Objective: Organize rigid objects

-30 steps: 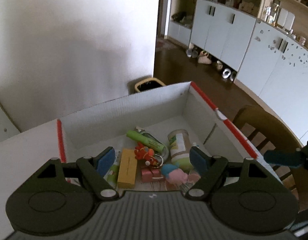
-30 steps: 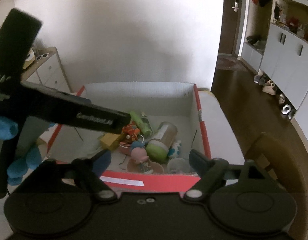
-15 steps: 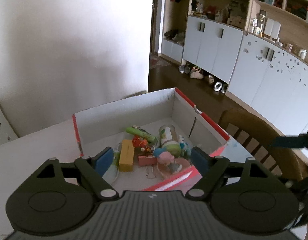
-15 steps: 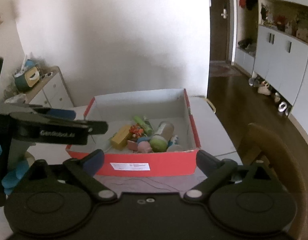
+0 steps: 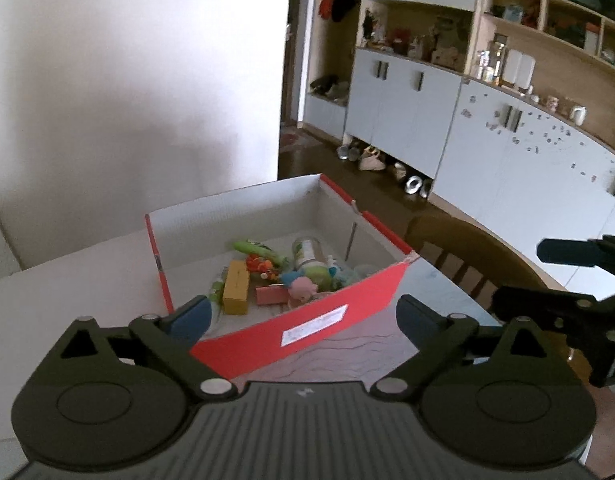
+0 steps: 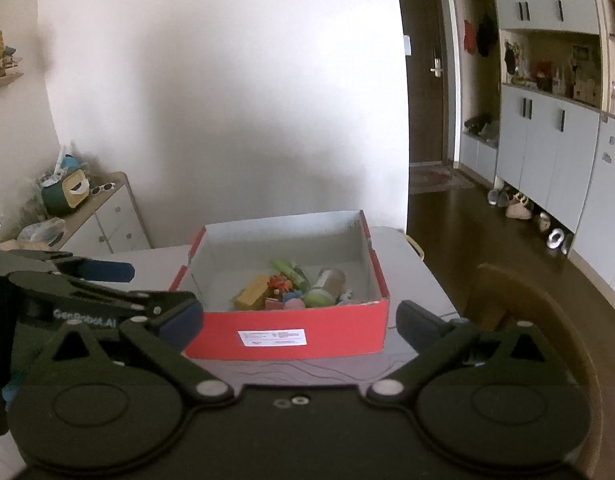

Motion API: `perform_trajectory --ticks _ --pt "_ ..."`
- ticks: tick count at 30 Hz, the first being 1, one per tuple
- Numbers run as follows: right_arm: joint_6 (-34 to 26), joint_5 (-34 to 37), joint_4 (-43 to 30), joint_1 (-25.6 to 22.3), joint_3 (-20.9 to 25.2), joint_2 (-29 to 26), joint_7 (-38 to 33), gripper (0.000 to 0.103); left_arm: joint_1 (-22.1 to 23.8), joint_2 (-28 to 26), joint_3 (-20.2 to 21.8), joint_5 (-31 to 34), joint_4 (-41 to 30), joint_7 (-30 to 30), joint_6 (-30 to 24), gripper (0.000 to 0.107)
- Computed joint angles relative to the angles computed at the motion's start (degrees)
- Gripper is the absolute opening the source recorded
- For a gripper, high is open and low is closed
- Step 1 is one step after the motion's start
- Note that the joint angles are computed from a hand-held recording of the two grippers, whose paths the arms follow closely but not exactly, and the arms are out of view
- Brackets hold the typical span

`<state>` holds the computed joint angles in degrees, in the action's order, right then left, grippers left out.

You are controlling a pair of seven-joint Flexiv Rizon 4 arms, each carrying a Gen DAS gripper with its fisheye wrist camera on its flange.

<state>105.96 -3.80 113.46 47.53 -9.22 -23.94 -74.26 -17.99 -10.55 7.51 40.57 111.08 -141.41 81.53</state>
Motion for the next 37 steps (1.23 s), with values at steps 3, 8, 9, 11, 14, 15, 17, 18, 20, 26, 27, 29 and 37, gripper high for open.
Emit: perform_trajectory --ticks 3,8,9,11,14,15,17,18,20,26,27,29,37 --pt "1.5 1.4 1.5 2.5 -1.9 0.8 -0.9 0.103 -1.1 1.1 0.0 2.3 0.3 -1.4 -0.7 0.101" --pt "3.4 5.5 3.8 5.8 -3.6 2.3 -3.7 0.103 -2.2 3.6 -1.1 10.2 0.4 -8.3 -2.9 0.101" --pt "3.6 6.4 4.2 6.5 -3.9 2.7 -4.3 0.103 -2.0 4.0 -1.7 11.1 0.5 -9.4 -3.0 0.101" --pt "4.1 8.4 5.1 8.2 -5.0 3.3 -5.7 0.103 -1.4 5.1 -3.0 12.7 1.0 -11.1 -3.5 0.101" --pt "4.5 11.0 6.0 9.9 -5.7 4.2 -7.8 0.103 -0.5 6.6 -5.0 14.8 1.7 -12.7 -4.8 0.101" --pt "4.5 11.6 6.2 10.4 -6.0 4.5 -8.5 0.103 -0.2 7.0 -5.6 15.4 1.9 -13.3 -5.2 0.101" --pt "4.7 13.3 6.8 12.0 -7.1 4.9 -9.8 0.103 0.6 7.6 -6.6 15.7 2.4 -13.6 -5.5 0.101" --pt "4.8 14.2 7.1 12.9 -7.6 5.2 -10.4 0.103 1.1 7.7 -7.1 15.6 2.5 -13.6 -5.4 0.101" --pt "4.7 15.3 7.2 13.2 -7.6 5.5 -11.1 0.103 1.8 8.1 -7.6 15.0 3.4 -13.6 -4.5 0.101" --pt "4.9 17.8 7.7 14.5 -7.9 6.3 -12.8 0.103 2.9 8.4 -8.6 14.7 4.4 -14.5 -4.1 0.101" --pt "4.8 18.0 7.8 14.5 -7.9 6.4 -12.9 0.103 3.1 8.4 -8.6 14.4 4.6 -14.5 -3.7 0.101" --pt "4.8 18.9 8.2 16.1 -9.3 6.6 -13.5 0.103 3.3 8.5 -8.7 14.8 4.6 -15.2 -3.9 0.101" --pt "4.4 20.4 8.9 17.9 -10.9 7.1 -14.0 0.103 3.7 8.0 -8.7 13.2 4.7 -14.0 -2.8 0.101"
